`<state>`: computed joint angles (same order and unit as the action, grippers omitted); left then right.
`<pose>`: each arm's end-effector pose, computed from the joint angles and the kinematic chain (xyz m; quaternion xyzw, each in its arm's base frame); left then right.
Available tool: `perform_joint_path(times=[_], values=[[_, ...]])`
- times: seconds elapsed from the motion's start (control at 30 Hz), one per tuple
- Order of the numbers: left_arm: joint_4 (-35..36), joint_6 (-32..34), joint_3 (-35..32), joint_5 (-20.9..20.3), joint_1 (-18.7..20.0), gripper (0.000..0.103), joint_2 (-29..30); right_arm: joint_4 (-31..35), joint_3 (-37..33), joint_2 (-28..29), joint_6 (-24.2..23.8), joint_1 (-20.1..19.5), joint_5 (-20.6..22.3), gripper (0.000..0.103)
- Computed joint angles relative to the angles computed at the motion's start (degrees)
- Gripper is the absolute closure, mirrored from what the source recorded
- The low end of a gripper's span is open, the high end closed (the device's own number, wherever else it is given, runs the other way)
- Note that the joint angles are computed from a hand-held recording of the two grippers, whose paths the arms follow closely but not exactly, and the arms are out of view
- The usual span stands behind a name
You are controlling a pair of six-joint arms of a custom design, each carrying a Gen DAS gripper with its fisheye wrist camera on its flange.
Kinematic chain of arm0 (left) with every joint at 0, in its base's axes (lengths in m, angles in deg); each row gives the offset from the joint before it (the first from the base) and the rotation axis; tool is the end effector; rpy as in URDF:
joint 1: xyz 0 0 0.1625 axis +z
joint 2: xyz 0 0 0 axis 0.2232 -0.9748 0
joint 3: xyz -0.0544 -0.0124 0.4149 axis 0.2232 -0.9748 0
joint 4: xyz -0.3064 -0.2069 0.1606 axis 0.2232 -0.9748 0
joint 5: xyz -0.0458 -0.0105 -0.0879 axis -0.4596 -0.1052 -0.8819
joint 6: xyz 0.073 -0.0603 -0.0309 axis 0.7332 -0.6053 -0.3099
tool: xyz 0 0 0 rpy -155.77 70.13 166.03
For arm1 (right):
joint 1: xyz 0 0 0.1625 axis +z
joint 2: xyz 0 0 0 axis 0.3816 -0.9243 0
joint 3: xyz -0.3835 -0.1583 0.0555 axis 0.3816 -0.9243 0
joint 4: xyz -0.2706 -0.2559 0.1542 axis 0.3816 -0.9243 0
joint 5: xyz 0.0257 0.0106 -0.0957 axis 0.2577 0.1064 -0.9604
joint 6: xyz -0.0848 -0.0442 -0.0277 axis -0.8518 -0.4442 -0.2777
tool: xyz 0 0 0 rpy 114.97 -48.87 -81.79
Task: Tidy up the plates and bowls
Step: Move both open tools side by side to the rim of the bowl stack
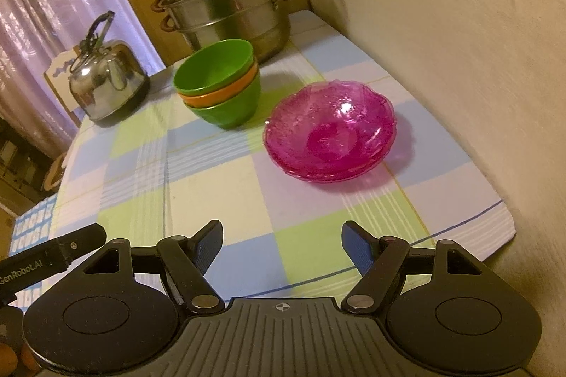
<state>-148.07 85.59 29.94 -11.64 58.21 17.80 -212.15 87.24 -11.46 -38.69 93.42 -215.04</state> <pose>-0.0300 -0.6853 0.3932 0.1143 0.8936 -0.3367 0.2739 0.3917 -0.6493 -0.0158 0.0249 -0.9115 0.3374 0.2340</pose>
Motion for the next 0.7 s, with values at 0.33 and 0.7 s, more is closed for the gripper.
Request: perform_joint_path(times=[0.33, 0.7], values=[[3.9, -1.5, -7.7, -5.7, 2.6, 0.009, 5.2, 2.7, -3.4, 1.3, 1.0, -2.2, 0.3, 0.029], [14.6, -4.0, -31.7, -11.0, 5.2, 0.009, 18.1, 13.2, -21.8, 7.0, 0.4, -5.3, 6.9, 0.029]])
